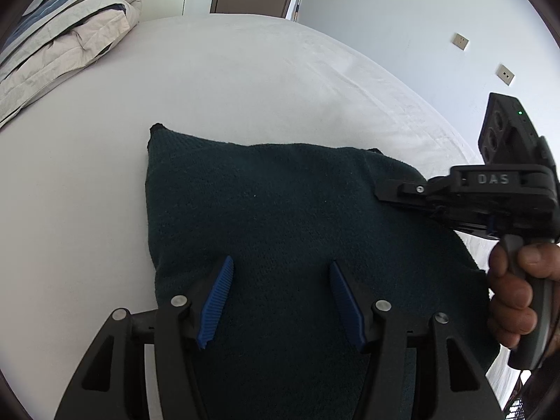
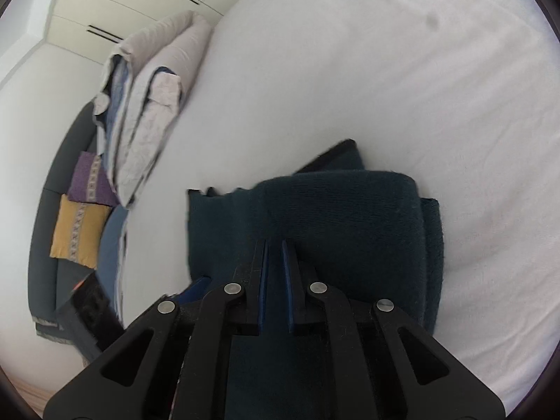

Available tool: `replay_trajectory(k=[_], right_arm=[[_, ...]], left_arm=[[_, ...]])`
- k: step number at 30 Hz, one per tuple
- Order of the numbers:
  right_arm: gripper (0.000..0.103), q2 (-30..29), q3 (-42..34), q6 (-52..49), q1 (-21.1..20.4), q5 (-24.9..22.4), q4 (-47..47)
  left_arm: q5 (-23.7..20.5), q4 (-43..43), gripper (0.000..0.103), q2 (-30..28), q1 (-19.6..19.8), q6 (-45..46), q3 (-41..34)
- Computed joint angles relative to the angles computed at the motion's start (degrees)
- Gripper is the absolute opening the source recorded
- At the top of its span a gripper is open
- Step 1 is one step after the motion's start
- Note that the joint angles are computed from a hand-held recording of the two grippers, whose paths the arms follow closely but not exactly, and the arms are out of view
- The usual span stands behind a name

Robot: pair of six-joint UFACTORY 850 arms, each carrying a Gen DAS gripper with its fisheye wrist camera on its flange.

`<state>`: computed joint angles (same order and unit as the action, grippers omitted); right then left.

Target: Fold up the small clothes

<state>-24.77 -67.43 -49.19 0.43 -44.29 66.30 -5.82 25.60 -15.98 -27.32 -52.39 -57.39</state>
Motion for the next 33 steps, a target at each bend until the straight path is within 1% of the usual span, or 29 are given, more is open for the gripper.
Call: replay_trajectory(k=[1,3,4,6,7,8,9,10,12,13,14,15,16,17,18,19,20,21,22,23,24,26,28,29,30,31,33], right_arm=[[0.000,-0.63,0.15,-2.46,-0.41,-0.14,2.96],[0.000,-0.88,0.74,-4.27,-1.13,0.64,6.15],[0.000,-0.46,1.05,-4.02,-1.17,1.83,6.47],[0.000,1.14,1.86,-2.76,-0.88,5.73,4.55],[0.000,2.10,2.51,-3.12,-1.05,6.37,4.28],[0.004,3.54,3.64,-4.64,-1.48,6.05,5.02],[0.005,5.50,5.17,-6.48,-1.95,5.49,5.74],[0.005,7.56,6.96,-9.48,-2.77,3.63,7.08],[0.005,10.67,9.97,-14.50,-3.94,-1.90,8.39],[0.005,11.46,10.90,-15.07,-3.75,-2.89,7.19],[0.005,12.12,11.78,-14.44,-3.40,-2.30,4.84],[0.005,12.25,12.50,-13.15,-2.89,-0.64,1.89],[0.005,11.78,13.55,-13.72,-2.75,0.98,1.33],[0.005,11.40,14.52,-16.06,-3.63,0.19,3.17],[0.004,11.30,15.74,-19.98,-5.23,-2.18,7.40],[0.002,11.38,16.71,-21.50,-6.42,-3.28,9.90],[0.002,11.69,17.28,-20.72,-7.32,-4.19,10.77],[0.002,12.73,18.00,-20.03,-7.91,-3.76,10.76],[0.004,14.46,18.88,-19.27,-7.92,-2.06,10.18],[0.004,16.16,19.90,-19.33,-8.19,-1.99,10.24],[0.006,17.67,21.01,-20.46,-8.90,-3.85,10.73],[0.006,20.41,23.21,-22.42,-9.89,-7.38,10.70],[0.006,21.93,24.94,-22.62,-9.79,-8.09,7.87],[0.006,22.04,25.67,-22.42,-9.70,-7.90,5.97],[0.006,21.61,26.12,-21.25,-8.96,-6.20,4.03],[0.006,20.82,26.84,-21.60,-9.08,-5.74,3.67],[0.004,20.29,28.50,-25.17,-11.36,-8.39,7.12]], left_arm=[[-0.35,-2.96,0.061,-0.16,0.02,2.91,-0.26],[-1.28,-3.28,0.061,-0.37,-0.31,3.31,-0.73],[-1.54,-1.60,0.061,-0.47,-0.47,1.79,-0.88],[-1.25,0.14,0.061,-0.39,-0.45,0.16,-0.69],[-1.16,0.19,0.061,-0.40,-0.45,0.06,-0.73],[-1.12,0.20,0.061,-0.38,-0.45,0.10,-0.74],[-1.12,-0.15,0.061,-0.39,-0.37,0.56,-0.76],[-1.24,-0.11,0.061,-0.43,-0.37,0.55,-0.86],[-1.32,2.17,0.061,-0.34,-0.44,-1.71,-0.71],[-1.38,3.13,0.061,-0.40,-0.47,-2.66,-0.77],[-1.48,4.41,0.061,-0.45,-0.57,-4.02,-0.84],[-1.60,6.11,0.061,-0.36,-0.72,-5.79,-0.75],[-1.70,8.03,0.061,-0.45,-0.91,-7.76,-0.76],[-2.07,10.22,0.061,-0.56,-1.13,-9.76,-0.91],[-2.35,12.61,0.061,-0.62,-1.34,-12.01,-0.99],[-2.58,13.28,0.062,-0.66,-1.45,-12.59,-1.08],[-2.60,12.93,0.062,-0.67,-1.42,-12.22,-1.11],[-2.49,11.68,0.062,-0.66,-1.30,-11.07,-1.13],[-2.40,11.12,0.062,-0.58,-1.24,-10.68,-1.09],[-2.29,12.07,0.062,-0.24,-1.22,-11.90,-0.74],[-2.24,13.08,0.062,0.01,-1.26,-13.30,-0.53],[-2.45,13.64,0.061,0.82,-1.37,-14.52,0.05],[-2.91,14.17,0.061,1.76,-1.53,-16.09,0.63],[-3.29,15.84,0.061,2.30,-1.73,-18.23,0.98],[-3.86,18.69,0.061,2.84,-2.07,-21.32,1.33],[-4.56,22.64,0.061,3.50,-2.60,-25.33,1.84],[-7.16,31.83,0.061,4.84,-4.26,-34.05,2.92]])
